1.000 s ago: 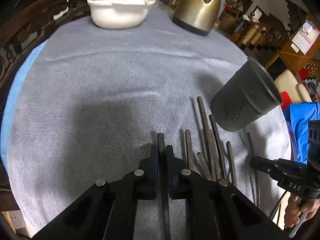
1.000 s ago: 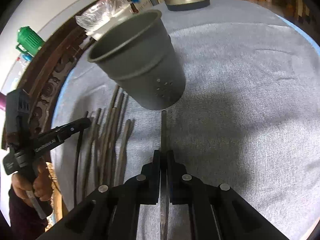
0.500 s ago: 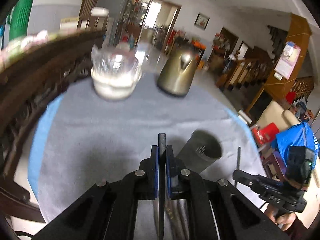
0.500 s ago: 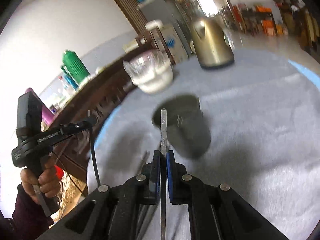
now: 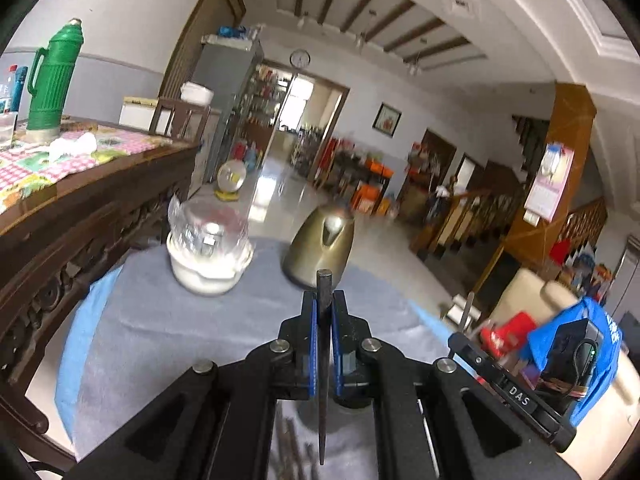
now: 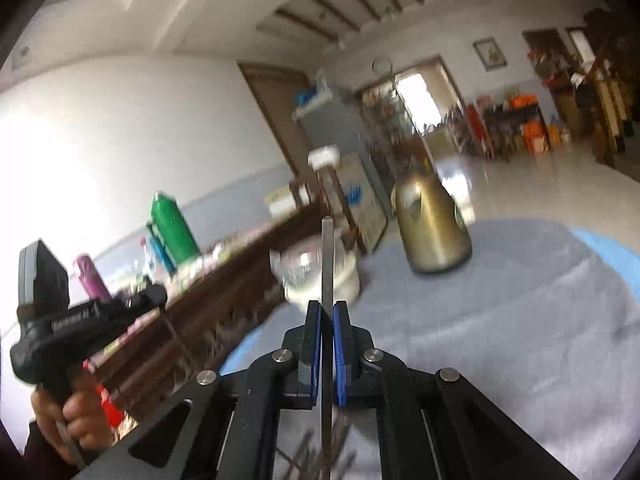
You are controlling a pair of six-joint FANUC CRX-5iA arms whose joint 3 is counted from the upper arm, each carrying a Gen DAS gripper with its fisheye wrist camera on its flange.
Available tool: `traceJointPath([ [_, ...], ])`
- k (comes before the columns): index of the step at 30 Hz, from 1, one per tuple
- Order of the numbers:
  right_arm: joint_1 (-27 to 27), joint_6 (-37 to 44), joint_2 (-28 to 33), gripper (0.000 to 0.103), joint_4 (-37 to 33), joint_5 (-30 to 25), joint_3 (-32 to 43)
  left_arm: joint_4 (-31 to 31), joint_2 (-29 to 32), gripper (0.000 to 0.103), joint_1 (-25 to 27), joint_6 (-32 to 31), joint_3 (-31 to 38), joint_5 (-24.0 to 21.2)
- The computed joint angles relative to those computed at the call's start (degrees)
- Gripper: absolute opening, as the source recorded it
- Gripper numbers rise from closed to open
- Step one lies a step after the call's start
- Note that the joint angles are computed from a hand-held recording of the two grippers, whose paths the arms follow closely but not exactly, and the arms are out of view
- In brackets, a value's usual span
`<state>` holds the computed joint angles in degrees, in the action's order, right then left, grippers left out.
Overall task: Organize utensils
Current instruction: 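Lift both held chopsticks over the grey cup and open both grippers to drop them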
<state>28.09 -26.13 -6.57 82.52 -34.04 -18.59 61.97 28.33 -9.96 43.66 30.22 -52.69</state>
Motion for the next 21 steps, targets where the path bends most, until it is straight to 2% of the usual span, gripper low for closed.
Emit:
traceJointPath([
  [6, -4.35, -8.05, 4.12, 0.006, 10.24, -2.86, 4.94, 6.18, 0.28, 0.007, -2.17, -0.99, 0.63, 6.0],
  [9, -4.26, -7.07, 6.96, 0.006, 11.42, -7.61, 7.75, 9.24, 0.06, 0.007, -4.16, -4.12, -0.75, 11.19],
  [12, -3.69, -2.45, 10.34, 0.006, 8.22, -10.51, 10.64, 6.86, 0.86, 0.007, -5.67, -3.41, -0.42, 13.78],
  [16, -2.96, 1.74, 12.41, 0.006, 4.86, -11.87, 11.82, 1.65, 2.61, 0.007, -6.29, 0.74, 0.75, 12.98],
  [21, -1.55, 10.24, 12.29, 0.007, -3.56, -10.84, 12.44, -6.43, 4.78, 0.007, -5.61, 6.1, 4.3, 7.76],
])
